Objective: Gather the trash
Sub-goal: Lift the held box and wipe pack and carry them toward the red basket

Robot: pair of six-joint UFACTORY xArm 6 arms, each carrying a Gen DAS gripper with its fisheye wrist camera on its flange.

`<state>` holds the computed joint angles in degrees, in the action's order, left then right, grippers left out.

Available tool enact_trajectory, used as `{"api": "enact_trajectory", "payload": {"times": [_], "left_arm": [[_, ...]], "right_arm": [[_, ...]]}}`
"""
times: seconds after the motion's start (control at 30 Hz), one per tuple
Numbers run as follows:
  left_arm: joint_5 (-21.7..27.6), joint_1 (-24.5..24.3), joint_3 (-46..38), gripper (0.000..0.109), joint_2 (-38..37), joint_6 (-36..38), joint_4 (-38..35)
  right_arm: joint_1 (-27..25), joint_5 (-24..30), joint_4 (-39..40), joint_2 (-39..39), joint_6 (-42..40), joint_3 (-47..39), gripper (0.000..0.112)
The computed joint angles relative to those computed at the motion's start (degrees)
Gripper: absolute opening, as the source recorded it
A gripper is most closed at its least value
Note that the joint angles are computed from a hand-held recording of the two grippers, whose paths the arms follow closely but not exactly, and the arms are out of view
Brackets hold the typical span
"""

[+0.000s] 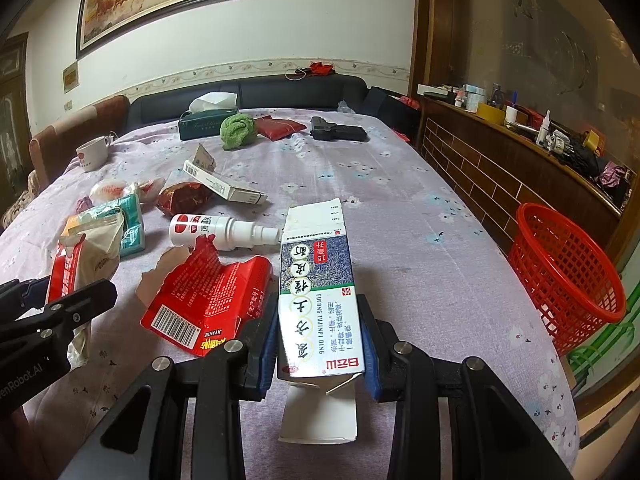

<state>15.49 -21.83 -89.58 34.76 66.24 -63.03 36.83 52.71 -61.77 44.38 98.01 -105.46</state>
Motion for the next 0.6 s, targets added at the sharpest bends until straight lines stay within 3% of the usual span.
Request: {"api": "enact_trajectory", "payload": {"times": [0.6], "left_arm": [[0.13, 0.10, -0.02, 0.047, 0.01, -0.41, 0.32]], "right_arm": [[0.20, 0.38, -0.84, 0.09, 0.70, -0.32, 0.037]]}}
